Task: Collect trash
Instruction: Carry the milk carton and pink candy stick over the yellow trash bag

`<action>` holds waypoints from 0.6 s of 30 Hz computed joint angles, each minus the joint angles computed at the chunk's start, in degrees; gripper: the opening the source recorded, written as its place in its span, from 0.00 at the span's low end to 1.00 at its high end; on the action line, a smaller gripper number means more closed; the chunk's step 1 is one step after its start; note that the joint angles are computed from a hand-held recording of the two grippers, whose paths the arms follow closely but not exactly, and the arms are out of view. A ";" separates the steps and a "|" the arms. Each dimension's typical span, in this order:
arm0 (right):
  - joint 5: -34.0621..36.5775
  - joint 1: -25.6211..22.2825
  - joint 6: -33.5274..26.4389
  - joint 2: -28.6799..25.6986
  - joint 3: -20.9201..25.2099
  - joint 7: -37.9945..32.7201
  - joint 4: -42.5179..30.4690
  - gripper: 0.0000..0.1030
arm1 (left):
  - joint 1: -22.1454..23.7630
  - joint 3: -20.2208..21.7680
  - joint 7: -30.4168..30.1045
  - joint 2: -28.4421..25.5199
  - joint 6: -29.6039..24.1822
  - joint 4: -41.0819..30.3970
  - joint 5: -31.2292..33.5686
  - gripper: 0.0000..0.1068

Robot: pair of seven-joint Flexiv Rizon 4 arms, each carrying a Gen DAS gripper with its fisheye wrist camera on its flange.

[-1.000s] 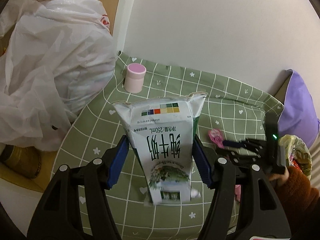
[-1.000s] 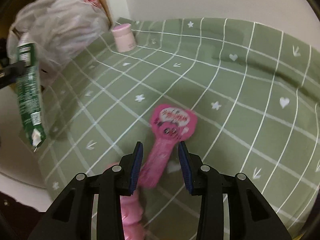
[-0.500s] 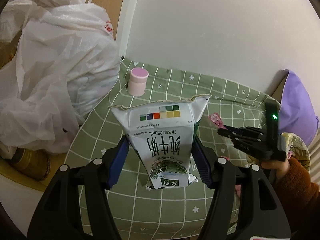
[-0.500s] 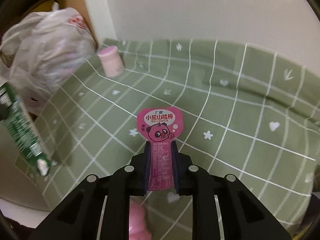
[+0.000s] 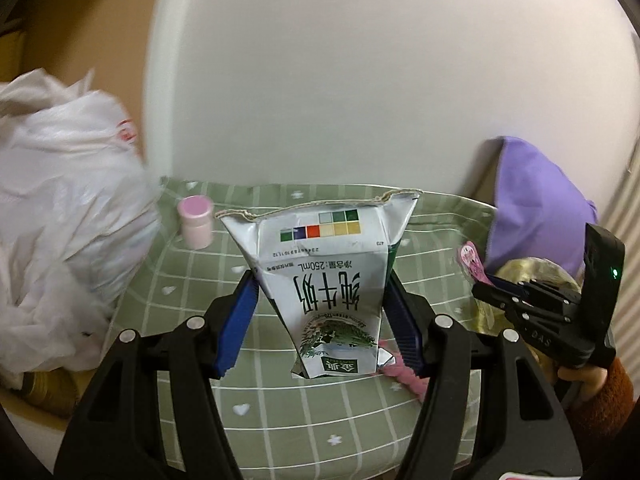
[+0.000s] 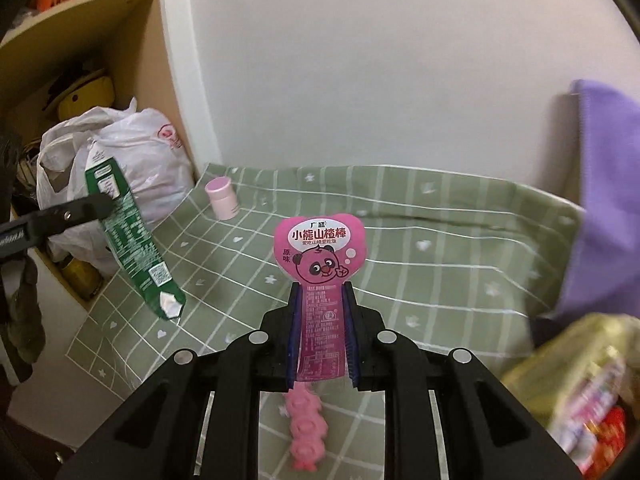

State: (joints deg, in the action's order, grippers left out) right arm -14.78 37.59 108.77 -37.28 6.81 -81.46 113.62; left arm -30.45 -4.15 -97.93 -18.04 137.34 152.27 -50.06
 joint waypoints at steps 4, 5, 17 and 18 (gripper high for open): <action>8.92 8.18 4.04 4.74 -8.81 -1.48 6.47 0.18 | 3.57 0.08 -2.43 0.04 -1.80 -1.49 9.53 0.55; 11.73 9.90 5.12 6.22 -10.77 -2.24 8.34 0.18 | 4.64 0.10 -3.16 -0.07 -2.33 -2.23 12.35 0.55; 40.11 24.75 9.06 17.12 -27.90 -15.27 18.49 0.18 | 8.49 -2.56 -1.02 -5.55 -10.11 -20.45 32.32 0.55; 41.56 24.85 9.15 17.52 -28.37 -16.07 18.57 0.19 | 8.64 -3.05 -0.66 -6.54 -10.88 -22.67 33.65 0.55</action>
State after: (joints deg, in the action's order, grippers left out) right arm 26.78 62.43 117.92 -19.76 -21.57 -97.53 132.20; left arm -21.81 -7.20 -98.60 -24.57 126.46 129.60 -16.42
